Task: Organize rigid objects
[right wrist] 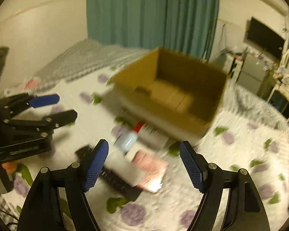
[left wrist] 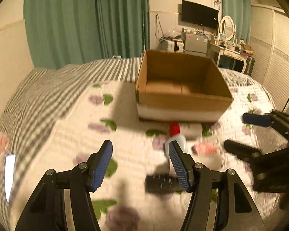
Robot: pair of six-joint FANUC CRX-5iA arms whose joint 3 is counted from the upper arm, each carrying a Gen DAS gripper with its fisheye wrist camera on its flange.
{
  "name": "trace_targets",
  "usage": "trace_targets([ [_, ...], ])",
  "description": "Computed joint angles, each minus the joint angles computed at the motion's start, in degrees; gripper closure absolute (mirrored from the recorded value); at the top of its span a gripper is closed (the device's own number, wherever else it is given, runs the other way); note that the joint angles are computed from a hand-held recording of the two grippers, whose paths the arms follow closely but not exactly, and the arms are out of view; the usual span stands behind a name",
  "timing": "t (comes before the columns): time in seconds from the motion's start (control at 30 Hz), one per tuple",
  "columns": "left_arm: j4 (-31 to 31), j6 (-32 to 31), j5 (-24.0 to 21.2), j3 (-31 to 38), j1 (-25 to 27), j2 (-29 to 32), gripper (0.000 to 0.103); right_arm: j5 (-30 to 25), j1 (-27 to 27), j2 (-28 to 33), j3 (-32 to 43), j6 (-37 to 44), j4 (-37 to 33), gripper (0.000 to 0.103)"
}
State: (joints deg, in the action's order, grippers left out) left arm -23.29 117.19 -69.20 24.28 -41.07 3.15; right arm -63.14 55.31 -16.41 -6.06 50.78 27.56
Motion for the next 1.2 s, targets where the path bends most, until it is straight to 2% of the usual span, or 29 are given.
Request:
trace_targets([
  [0.17, -3.06, 1.89, -2.16, -1.06, -2.01, -0.24, 0.039, 3.01, -0.64, 1.89, -0.46, 7.14, -6.03, 0.027],
  [0.3, -1.14, 2.56, -1.92, -1.64, -0.38, -0.26, 0.040, 3.11, -1.46, 4.51, 0.98, 10.25, -9.06, 0.027],
  [0.47, -0.09, 3.27, -2.99, -1.22, 0.49, 0.27, 0.039, 2.55, -1.58, 7.37, 1.62, 11.50, -8.72, 0.027],
  [0.57, 0.23, 3.31, -3.28, -0.98, 0.71, 0.55, 0.040, 3.06, -2.13, 7.65, 2.07, 12.37, -10.42, 0.036],
  [0.6, 0.28, 3.39, -3.46, -0.86, 0.76, 0.65, 0.040, 2.91, -2.16, 7.55, 2.34, 12.86, -11.03, 0.049],
  [0.63, 0.29, 3.51, -3.63, -0.76, 0.80, 0.70, 0.040, 2.44, -1.73, 7.53, 2.23, 12.36, -10.19, 0.053],
  [0.73, 0.49, 3.36, -4.12, -0.34, 0.80, 1.04, 0.039, 2.86, -1.86, 4.75, 1.15, 10.04, -10.74, 0.053],
  [0.93, -0.12, 0.83, -5.17, 2.46, -0.85, 3.28, 0.039, -0.87, -2.31, -2.41, -1.18, -0.99, -2.98, 0.053],
  [1.07, 3.22, -1.49, -3.90, 5.03, -2.00, 6.28, 0.040, -4.51, -3.30, -5.86, -3.14, -6.61, 2.65, 0.053],
  [1.2, 6.86, -4.00, -3.43, 8.04, -3.10, 10.26, 0.039, -5.86, -6.19, -8.51, -4.64, -10.18, 3.26, 0.053],
])
